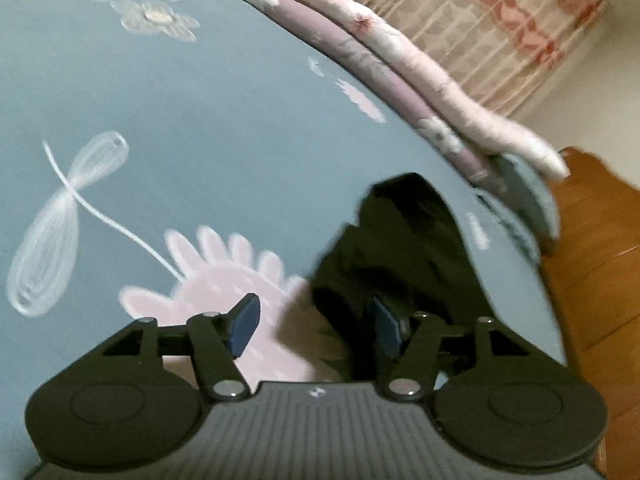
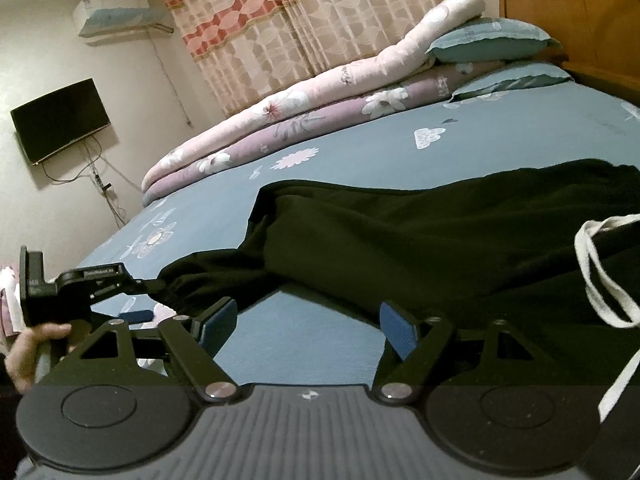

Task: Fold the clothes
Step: 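Grasp the pants leg with the left gripper and pull it straight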

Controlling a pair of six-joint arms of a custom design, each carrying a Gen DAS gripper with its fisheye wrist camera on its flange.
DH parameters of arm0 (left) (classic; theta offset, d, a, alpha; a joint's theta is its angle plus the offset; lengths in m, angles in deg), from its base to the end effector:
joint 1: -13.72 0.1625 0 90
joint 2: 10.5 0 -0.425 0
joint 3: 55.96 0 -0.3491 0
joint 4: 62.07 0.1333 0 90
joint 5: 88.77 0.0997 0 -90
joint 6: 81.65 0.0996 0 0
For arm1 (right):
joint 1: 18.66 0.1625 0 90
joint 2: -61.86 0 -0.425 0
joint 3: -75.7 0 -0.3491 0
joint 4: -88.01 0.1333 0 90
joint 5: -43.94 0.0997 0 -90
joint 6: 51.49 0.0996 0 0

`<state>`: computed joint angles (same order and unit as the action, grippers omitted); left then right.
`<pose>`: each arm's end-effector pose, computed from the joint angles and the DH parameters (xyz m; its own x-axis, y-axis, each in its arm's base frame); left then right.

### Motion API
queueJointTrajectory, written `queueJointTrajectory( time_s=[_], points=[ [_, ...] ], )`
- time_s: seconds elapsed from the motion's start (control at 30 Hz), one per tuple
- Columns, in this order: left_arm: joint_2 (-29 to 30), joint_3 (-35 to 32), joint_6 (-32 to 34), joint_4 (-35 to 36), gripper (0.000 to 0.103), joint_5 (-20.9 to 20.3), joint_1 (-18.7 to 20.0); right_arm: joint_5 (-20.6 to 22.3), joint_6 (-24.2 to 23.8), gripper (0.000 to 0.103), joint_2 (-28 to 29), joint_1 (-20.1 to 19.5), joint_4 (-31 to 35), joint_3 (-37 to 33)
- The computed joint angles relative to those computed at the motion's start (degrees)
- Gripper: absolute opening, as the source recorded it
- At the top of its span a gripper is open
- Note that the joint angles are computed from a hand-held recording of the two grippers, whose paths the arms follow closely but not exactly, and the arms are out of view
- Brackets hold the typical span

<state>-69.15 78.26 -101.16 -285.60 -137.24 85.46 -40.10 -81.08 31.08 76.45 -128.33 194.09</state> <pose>0.0564 -0.4653 0.2323 -0.8916 -0.4502 -0.0484 -0.1396 0.3750 -0.9165 0.1893 -0.5046 0.0163 -0.8221 -0.5170 0.2385 -0.5467 0.6000 -0.5841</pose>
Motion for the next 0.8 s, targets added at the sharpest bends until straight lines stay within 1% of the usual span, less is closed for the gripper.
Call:
queueJointTrajectory(
  time_s=[0.03,0.07,0.17,0.3,0.37,0.43,0.47,0.53,0.57,0.6,0.73,0.8],
  points=[
    [0.71,-0.34,-0.06,-0.63,0.066,-1.76,0.69,0.08,0.18,0.082,0.05,0.02,0.34,-0.14],
    [1.49,-0.87,-0.13,-0.97,0.067,-3.01,1.2,-0.11,0.15,0.082,0.17,0.13,0.34,-0.18],
    [4.71,-3.66,1.2,-2.83,0.067,-5.58,2.62,-0.81,-0.43,0.082,0.55,0.46,0.09,-0.25],
    [8.52,-6.86,4.06,-5.99,0.068,-9.79,3.88,-1.15,-1.07,0.082,0.7,0.65,0.08,-0.26],
    [9.45,-8.1,6.09,-5.77,0.068,-12.02,4.29,-1.23,-1.26,0.082,0.69,0.65,0.36,-0.33],
    [10.47,-9.53,8.69,-5.87,0.063,-11.33,3.91,-1.61,-1.31,0.082,0.66,0.69,0.75,-0.51],
    [10.53,-9.98,9.47,-5.7,0.045,-10.43,3.65,-1.82,-1.35,0.082,0.66,0.71,0.94,-0.6],
    [10.05,-10.91,10.37,-4.2,0.019,-8.34,3.16,-2.41,-1.53,0.082,0.71,0.74,1.16,-0.76],
    [9.44,-11.19,10.74,-2.64,0.014,-6.67,2.76,-2.52,-1.66,0.082,0.73,0.74,1.17,-0.8],
    [8.41,-11.51,11.39,-0.13,0.013,-4.33,2.12,-2.63,-1.78,0.082,0.76,0.73,1.19,-0.85],
    [4.77,-13.39,14.97,6.83,0.012,1.46,0.44,-2.86,-1.68,0.082,0.83,0.54,1.68,-1.36],
    [3.0,-15.58,17.0,12.6,0.012,6.32,-0.67,-3.13,-1.54,0.082,0.82,0.51,1.74,-1.37]
  ],
)
